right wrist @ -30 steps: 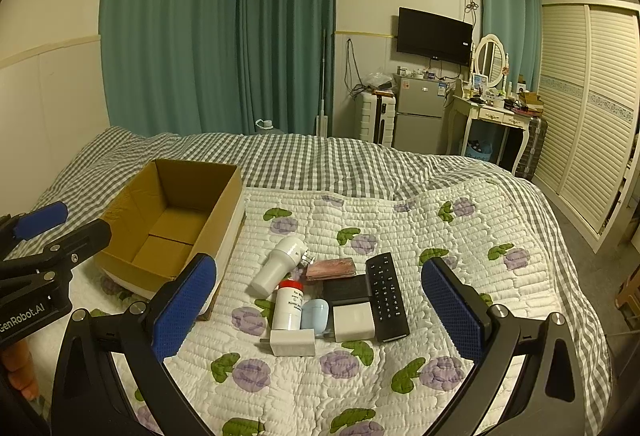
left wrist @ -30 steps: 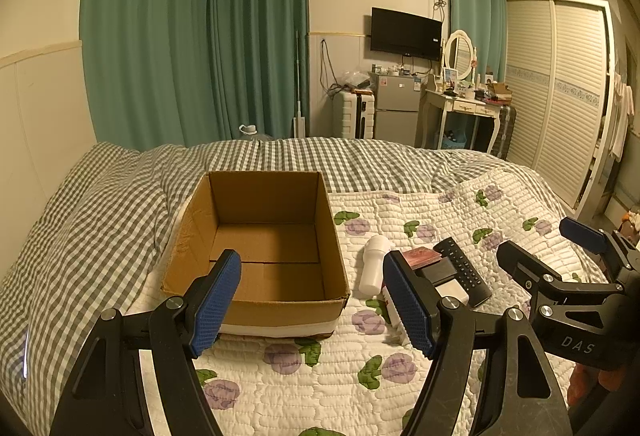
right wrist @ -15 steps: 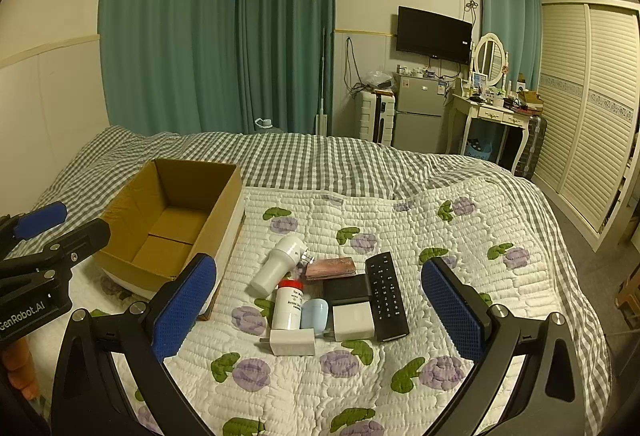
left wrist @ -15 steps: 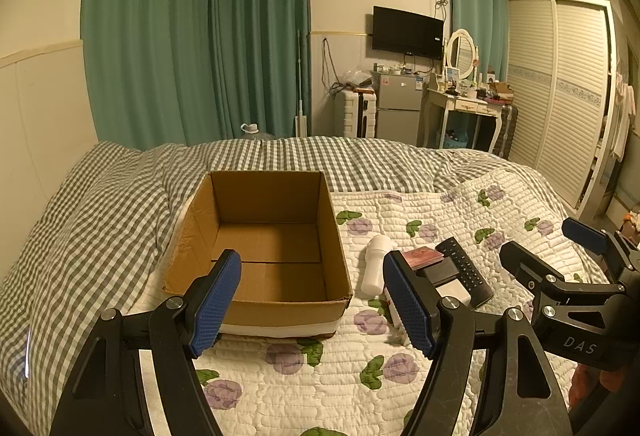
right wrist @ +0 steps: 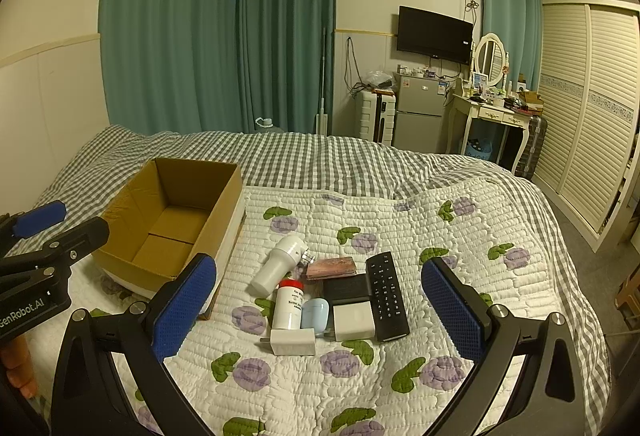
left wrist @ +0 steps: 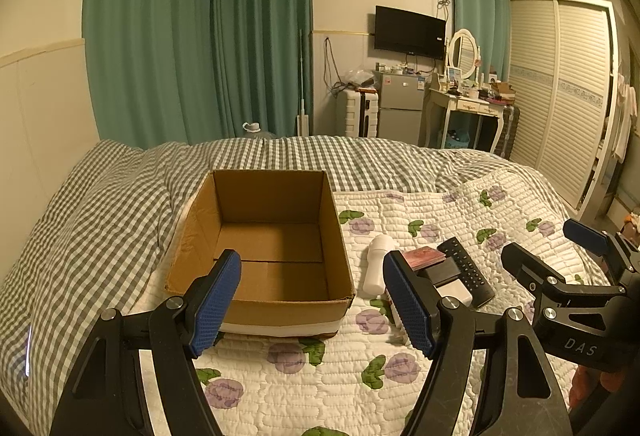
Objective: Organize rigid objects
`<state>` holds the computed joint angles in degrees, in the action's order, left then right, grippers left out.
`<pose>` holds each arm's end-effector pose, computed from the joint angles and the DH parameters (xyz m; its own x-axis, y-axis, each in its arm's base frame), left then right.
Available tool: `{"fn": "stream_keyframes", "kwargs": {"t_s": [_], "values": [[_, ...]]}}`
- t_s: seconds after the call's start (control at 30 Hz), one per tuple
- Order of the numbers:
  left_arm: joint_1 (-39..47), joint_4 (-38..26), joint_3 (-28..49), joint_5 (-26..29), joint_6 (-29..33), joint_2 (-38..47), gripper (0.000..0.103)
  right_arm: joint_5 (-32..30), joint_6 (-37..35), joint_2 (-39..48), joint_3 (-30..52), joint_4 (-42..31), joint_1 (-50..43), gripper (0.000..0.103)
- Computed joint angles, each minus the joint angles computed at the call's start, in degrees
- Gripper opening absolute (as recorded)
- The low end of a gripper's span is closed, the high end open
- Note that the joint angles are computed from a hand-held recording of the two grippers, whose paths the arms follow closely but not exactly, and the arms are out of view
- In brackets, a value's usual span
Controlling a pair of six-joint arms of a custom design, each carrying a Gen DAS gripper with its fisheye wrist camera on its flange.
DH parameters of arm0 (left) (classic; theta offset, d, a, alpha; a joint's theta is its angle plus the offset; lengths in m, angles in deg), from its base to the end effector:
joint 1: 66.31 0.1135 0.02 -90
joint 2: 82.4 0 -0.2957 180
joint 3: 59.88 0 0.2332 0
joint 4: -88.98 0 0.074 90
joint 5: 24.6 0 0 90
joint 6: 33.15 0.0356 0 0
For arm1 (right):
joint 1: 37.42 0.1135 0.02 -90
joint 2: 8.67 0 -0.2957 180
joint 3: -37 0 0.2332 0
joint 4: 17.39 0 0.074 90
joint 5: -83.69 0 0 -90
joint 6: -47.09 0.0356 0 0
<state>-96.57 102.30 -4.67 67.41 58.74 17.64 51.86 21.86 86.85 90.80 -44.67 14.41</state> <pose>0.2847 -0.1676 0.1830 -0.4337 0.2912 -0.8527 0.5440 0.8390 0.0098 0.1818 0.1824 0.1660 -0.4508 0.1985 -0.8703 0.4254 0.9049 -0.0139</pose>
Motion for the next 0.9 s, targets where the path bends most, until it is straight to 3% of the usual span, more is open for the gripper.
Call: {"fn": "stream_keyframes", "kwargs": {"t_s": [0.63, 0.9], "values": [[-1.48, 1.40, -1.04, -1.86, -2.22, -1.64, 0.076, 0.09, -0.31, -1.63, -0.53, -1.02, 0.31, 0.103], [-7.22, -2.03, 2.14, -6.24, -5.47, 0.95, 0.076, -3.19, -8.20, -10.66, -8.25, -1.99, -5.96, 0.103]]}}
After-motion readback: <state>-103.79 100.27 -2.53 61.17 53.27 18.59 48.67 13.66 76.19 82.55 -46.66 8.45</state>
